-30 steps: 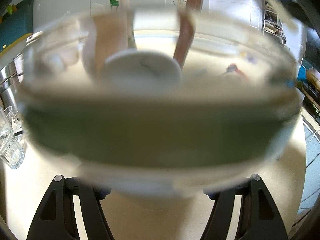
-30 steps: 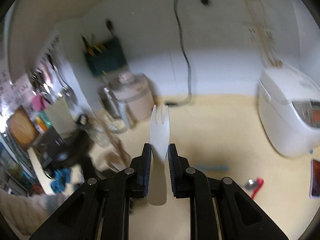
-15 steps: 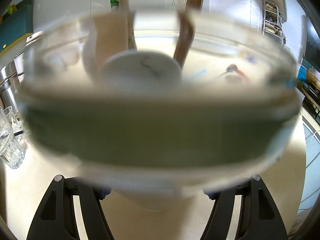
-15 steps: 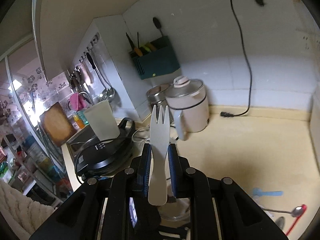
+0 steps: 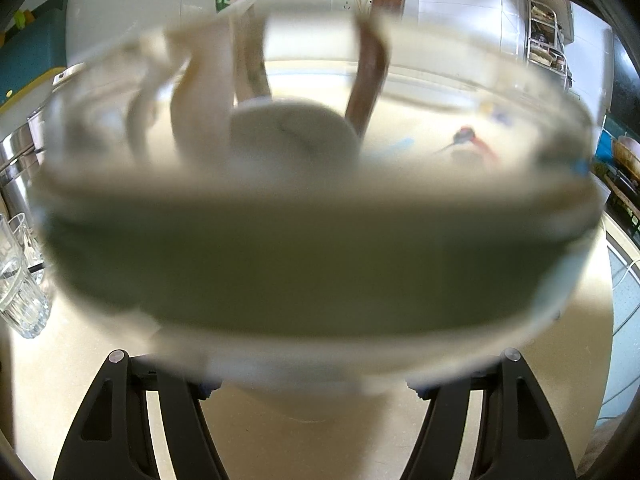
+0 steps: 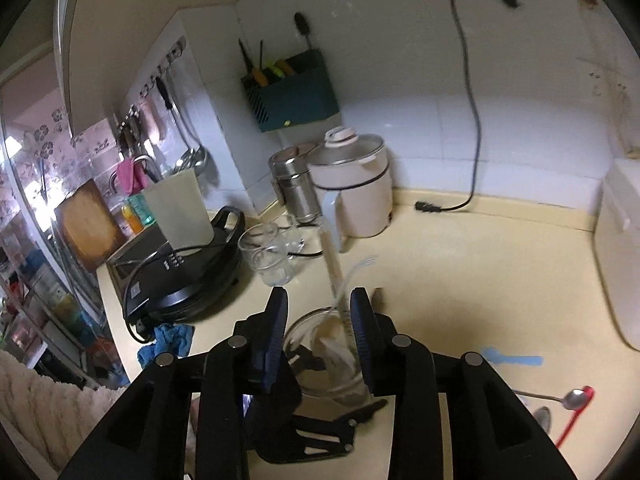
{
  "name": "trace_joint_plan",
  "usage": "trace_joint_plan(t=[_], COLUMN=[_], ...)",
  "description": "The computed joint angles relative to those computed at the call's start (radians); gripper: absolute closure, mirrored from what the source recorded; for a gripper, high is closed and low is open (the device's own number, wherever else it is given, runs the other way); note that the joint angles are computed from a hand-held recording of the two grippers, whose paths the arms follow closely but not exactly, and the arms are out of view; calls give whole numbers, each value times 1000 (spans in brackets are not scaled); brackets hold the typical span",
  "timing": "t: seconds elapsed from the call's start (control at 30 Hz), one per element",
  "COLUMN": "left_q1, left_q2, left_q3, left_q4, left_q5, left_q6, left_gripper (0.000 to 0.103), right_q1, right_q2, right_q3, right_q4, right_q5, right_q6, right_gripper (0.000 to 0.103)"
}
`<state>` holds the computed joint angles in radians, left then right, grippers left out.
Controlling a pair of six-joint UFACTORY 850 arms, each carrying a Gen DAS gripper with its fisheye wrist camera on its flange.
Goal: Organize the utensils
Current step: 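Open the right gripper to drop the fork into the jar, then move the right gripper to the pile and grasp the large steel spoon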
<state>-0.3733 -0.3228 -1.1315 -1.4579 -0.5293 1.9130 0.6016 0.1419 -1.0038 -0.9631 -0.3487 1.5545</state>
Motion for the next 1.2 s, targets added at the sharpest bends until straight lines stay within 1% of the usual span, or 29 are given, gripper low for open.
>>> trace_joint_plan(t=[0.03, 0.1, 0.2, 0.3, 0.33, 0.37, 0.4, 0.5, 0.57, 0.6, 0.7, 0.8, 0.87, 0.93, 0.97, 1.03, 1.13, 1.2], left_q1=[0, 2, 0, 1, 2, -6, -10, -9, -15, -18, -22, -21, -20, -20, -20, -19, -19, -20], left_q2=[0, -1, 0, 0, 0, 8, 11, 22, 20, 20, 20, 17, 17, 17, 17, 17, 17, 16], left_q3=[0, -1, 0, 0, -1, 5, 11, 21, 17, 16, 17, 12, 11, 12, 12, 13, 13, 13], left_q4=[-1, 0, 1, -1, 0, -1, -7, -4, -3, -2, -4, 0, 1, -1, -1, -2, -2, -2], left_q5=[0, -1, -1, 1, 2, 8, 13, 16, 19, 21, 25, 24, 22, 21, 22, 21, 21, 21], left_q6=[1, 2, -1, 3, 3, -1, 3, -2, -9, -12, -11, -15, -16, -14, -13, -11, -12, -12], left_gripper=[31, 31, 31, 31, 31, 31, 31, 31, 31, 31, 31, 31, 31, 31, 31, 31, 31, 31], right_q1=[3, 10, 0, -19, -32, -57, -72, -114, -128, -131, -134, -118, -93, -62, -43, -26, -24, -28], right_q2=[15, 36, 36, 12, 1, -16, -32, -102, -149, -170, -226, -239, -235, -231, -228, -220, -193, -160], right_q3=[9, 15, 5, -29, -42, -56, -71, -131, -171, -191, -241, -253, -254, -259, -260, -255, -226, -197], right_q4=[-7, 29, 119, 177, 220, 306, 374, 618, 720, 744, 777, 718, 627, 532, 486, 464, 508, 487], right_q5=[-17, -68, -71, -41, -20, 18, 26, 10, -19, -42, -101, -114, -136, -178, -203, -212, -173, -150], right_q6=[11, -39, -158, -240, -284, -364, -428, -688, -812, -847, -921, -924, -886, -847, -830, -823, -823, -742], right_gripper=[68, 64, 64, 64, 64, 64, 64, 64, 64, 64, 65, 85, 87, 91, 92, 92, 90, 86])
